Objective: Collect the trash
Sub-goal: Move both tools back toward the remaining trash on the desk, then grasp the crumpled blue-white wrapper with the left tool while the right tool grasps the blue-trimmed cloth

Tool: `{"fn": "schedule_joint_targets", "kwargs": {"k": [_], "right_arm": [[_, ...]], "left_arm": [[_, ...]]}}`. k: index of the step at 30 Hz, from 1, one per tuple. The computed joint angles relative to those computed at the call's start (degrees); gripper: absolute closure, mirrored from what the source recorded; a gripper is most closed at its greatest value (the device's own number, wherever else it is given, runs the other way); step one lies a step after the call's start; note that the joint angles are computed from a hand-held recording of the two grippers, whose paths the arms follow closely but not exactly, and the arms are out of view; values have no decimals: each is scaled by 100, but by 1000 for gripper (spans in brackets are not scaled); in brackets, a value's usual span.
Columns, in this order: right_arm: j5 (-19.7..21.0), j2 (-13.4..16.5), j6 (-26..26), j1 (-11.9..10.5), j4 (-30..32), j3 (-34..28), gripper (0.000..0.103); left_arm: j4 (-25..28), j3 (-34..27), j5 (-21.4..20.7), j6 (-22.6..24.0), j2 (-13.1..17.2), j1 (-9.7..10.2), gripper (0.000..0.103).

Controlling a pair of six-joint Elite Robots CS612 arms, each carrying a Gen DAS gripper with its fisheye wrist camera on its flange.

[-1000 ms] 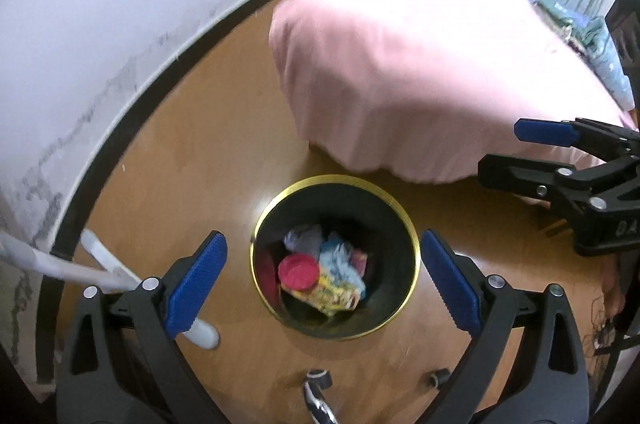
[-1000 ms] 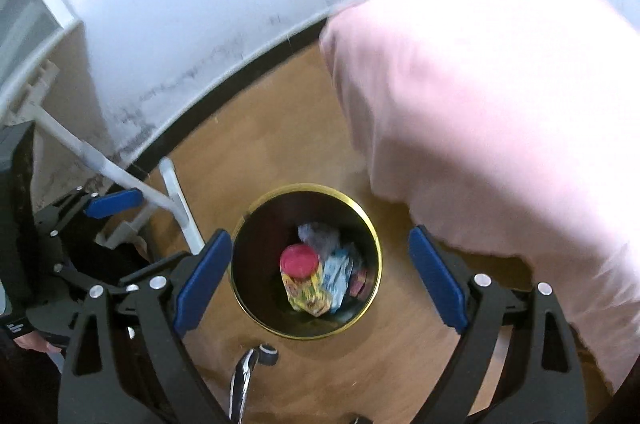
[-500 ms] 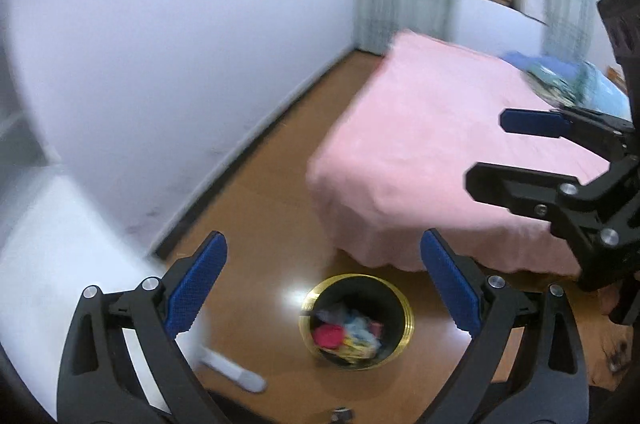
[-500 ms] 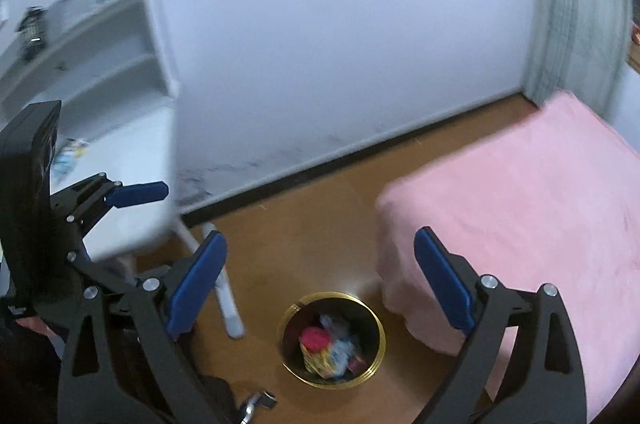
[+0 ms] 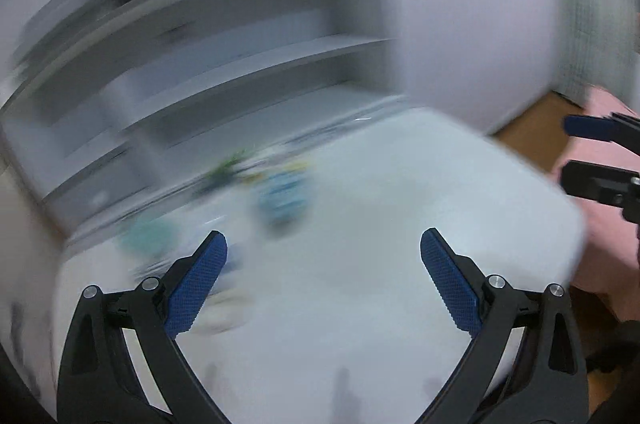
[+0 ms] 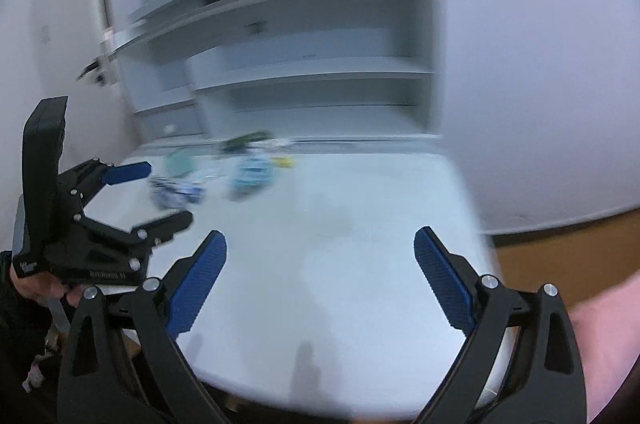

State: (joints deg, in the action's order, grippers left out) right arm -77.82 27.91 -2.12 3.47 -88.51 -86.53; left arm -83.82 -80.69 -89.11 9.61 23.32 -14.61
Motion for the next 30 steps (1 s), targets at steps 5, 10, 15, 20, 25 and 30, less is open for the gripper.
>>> {"fn": "schedule_joint_targets", "kwargs": {"k": [5, 10, 15, 20, 25, 30], "right_arm": [[278, -401, -217, 341, -425, 1044, 11], [243, -746, -264, 545, -669, 1954, 11], [59, -976, -342, 617, -811, 2569, 11], [-135, -1212, -274, 626, -974, 3174, 11], [-248, -1420, -334, 624, -1003, 3701, 11], [-248, -1549, -322, 621, -1027, 4051, 11]], "left_arm": [[200, 67, 419, -427, -29, 511, 8], [296, 186, 653, -782, -34, 783, 8], [199, 539, 601, -850, -134, 892, 8], [-42, 985, 555, -920, -270, 862, 8], [-396, 1342, 47, -539, -359, 835, 8], [-352, 1689, -575, 51, -469, 861, 8]]}}
